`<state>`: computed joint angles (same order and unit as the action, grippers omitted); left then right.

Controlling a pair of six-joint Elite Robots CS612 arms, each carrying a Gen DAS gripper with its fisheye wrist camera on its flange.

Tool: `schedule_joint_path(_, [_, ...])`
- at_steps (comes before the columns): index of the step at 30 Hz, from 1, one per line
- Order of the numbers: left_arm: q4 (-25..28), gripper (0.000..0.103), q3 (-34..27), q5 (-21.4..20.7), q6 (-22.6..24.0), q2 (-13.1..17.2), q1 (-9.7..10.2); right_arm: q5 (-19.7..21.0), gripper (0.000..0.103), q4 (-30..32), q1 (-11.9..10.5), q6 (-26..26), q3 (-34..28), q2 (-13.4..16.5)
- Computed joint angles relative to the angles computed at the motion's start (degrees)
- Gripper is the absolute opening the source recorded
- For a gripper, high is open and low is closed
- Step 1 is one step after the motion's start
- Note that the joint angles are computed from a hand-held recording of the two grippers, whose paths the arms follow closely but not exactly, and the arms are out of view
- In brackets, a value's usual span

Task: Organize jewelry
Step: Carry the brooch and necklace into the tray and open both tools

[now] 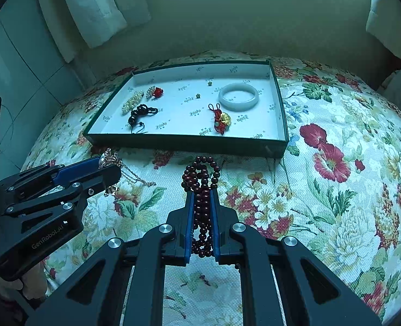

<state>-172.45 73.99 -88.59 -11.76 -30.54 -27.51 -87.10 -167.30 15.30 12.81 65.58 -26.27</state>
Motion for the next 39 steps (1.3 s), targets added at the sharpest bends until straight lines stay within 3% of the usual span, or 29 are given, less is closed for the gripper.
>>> schedule_joint_path(16, [-3.08, 0.029, -5.43, 0.87, 2.00, 0.74, 0.82, -0.42, 0.011, -4.15, -0.16, -0.10, -5.65, 0.92])
schedule_joint_path(27, [0.42, 0.029, -18.21, 2.37, 3.09, 6.36, 1.58, -0.73, 0.011, -1.77, -0.94, 0.27, -17.83, 6.18])
schedule_joint_path(39, [10.30, 0.029, -31.99, 3.35, 3.27, 14.21, 2.45, 1.30, 0.011, 10.43, -1.38, 1.70, -34.57, 15.23])
